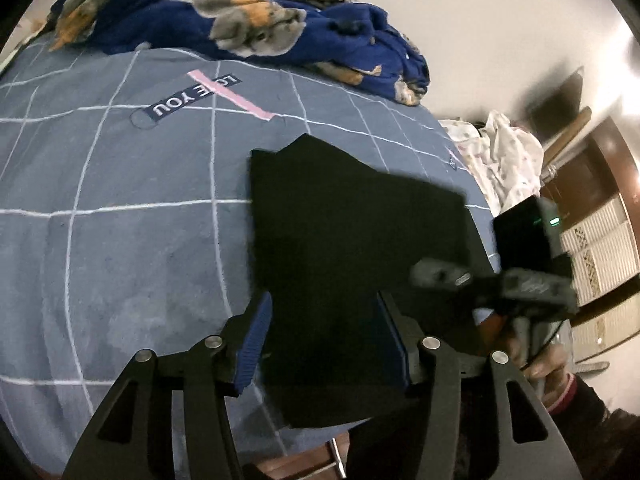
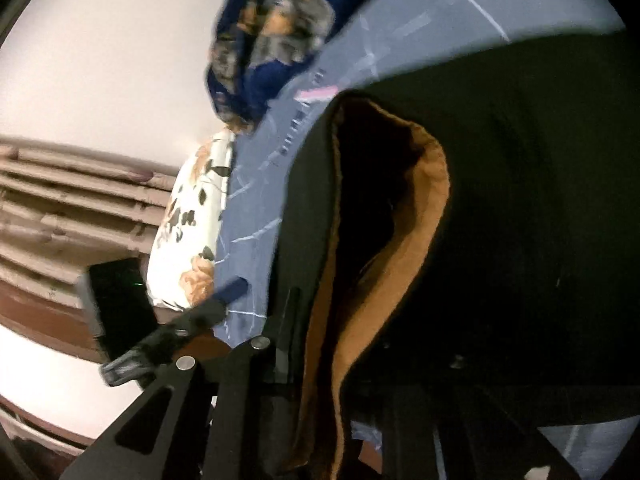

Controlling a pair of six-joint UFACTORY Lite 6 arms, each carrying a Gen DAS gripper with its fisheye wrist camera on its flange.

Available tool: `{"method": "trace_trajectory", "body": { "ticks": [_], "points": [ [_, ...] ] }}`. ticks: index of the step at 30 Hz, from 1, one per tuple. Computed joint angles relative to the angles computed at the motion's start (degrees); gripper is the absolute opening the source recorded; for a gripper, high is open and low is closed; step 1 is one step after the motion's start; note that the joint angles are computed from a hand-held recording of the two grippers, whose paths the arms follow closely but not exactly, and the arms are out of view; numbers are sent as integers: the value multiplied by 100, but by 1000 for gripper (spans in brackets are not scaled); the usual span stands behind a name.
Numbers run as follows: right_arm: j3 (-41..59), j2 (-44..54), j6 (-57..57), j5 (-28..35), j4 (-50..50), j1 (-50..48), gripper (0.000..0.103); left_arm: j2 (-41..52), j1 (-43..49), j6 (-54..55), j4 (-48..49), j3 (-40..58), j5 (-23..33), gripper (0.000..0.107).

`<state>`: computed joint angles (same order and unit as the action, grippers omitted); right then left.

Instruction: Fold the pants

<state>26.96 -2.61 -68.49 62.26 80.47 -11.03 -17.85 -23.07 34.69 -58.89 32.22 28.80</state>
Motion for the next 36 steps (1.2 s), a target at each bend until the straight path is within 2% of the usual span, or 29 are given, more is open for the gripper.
{"method": "trace_trajectory", "body": {
  "ticks": [3, 6, 9, 14, 20, 31, 33, 35, 36],
  "points": [
    [266, -391, 269, 573, -545, -760, 16, -21, -223, -435, 380, 167, -110, 56],
    [859, -257, 289, 1111, -1224, -1950, 15, 223, -558, -735, 484, 481, -272, 73],
    [1564, 351, 93, 1311, -1875, -3018, 15, 721, -1030, -640, 239, 880, -478, 73],
    [2723, 1771, -173, 1143, -2601, -4325, 15, 1719, -1803, -1305, 851, 1740, -757, 73],
    [3488, 2948, -367, 1048, -2776, -4855, 15, 2585, -2274, -2084, 1598, 2568, -748, 73],
    [3908, 3666, -845, 1149, -2759, -5135, 16, 3704, -2516, -2351, 1783, 3685, -657, 73],
    [4033, 3921, -887, 1263, -2737, -5245, 20, 3804, -2503, -2246, 1631, 3762, -629, 73],
    [4153, 4107, -854, 1293, -2759, -5326, 30, 3867, -2494, -2189, 1536, 3790, -624, 73],
    [4252, 4256, -845, 1359, -2765, -5414, 30, 3894, -2502, -2244, 1585, 3806, -630, 73]
  ]
}}
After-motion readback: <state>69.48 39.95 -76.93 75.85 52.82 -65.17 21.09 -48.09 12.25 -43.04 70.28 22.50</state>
